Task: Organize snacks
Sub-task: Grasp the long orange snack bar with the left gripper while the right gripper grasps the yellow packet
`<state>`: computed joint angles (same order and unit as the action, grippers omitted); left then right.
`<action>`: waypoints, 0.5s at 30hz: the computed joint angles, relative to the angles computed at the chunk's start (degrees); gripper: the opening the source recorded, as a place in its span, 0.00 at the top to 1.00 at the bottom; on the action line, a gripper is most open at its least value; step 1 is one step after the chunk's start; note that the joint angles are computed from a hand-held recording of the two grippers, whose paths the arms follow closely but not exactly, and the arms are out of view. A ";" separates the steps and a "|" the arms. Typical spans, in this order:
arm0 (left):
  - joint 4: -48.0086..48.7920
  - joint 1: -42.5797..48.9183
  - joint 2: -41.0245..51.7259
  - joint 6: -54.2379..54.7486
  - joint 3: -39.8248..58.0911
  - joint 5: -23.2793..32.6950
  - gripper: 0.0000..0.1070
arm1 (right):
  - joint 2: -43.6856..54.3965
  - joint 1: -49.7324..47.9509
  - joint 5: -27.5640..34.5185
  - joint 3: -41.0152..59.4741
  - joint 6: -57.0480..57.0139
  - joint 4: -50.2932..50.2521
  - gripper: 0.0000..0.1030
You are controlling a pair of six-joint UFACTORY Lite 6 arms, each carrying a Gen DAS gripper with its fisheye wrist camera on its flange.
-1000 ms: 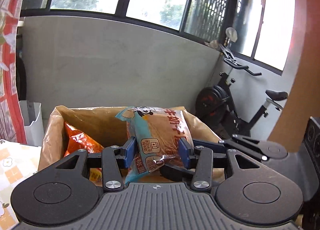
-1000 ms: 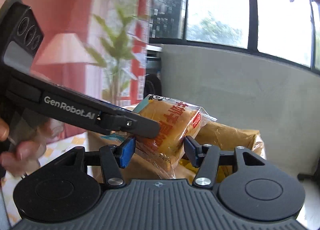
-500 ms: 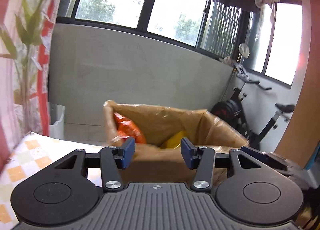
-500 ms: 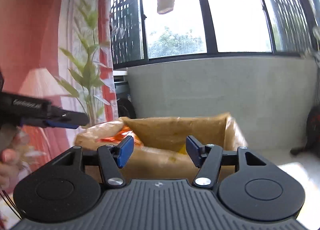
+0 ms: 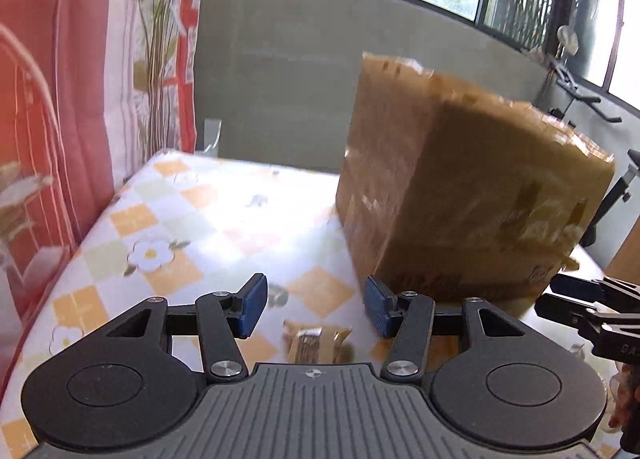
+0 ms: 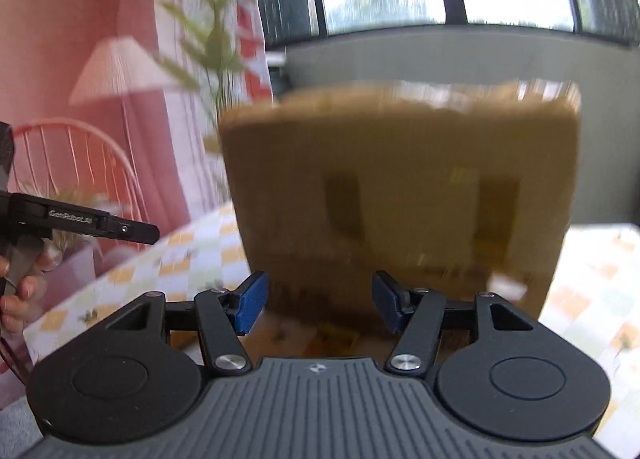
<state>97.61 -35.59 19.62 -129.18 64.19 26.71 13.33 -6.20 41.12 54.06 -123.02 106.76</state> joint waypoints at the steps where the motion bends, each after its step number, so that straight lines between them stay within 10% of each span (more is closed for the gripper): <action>1: 0.18 0.33 0.39 0.00 -0.34 -0.38 0.48 | 1.86 1.21 -1.72 1.49 0.91 -0.47 0.40; 15: -0.90 -0.48 8.73 -1.61 1.18 -1.39 0.48 | 20.96 12.47 -20.08 21.64 22.46 -15.36 0.40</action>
<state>96.71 -36.08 28.34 -130.80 65.37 25.32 34.29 6.27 21.04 75.70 -100.56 91.40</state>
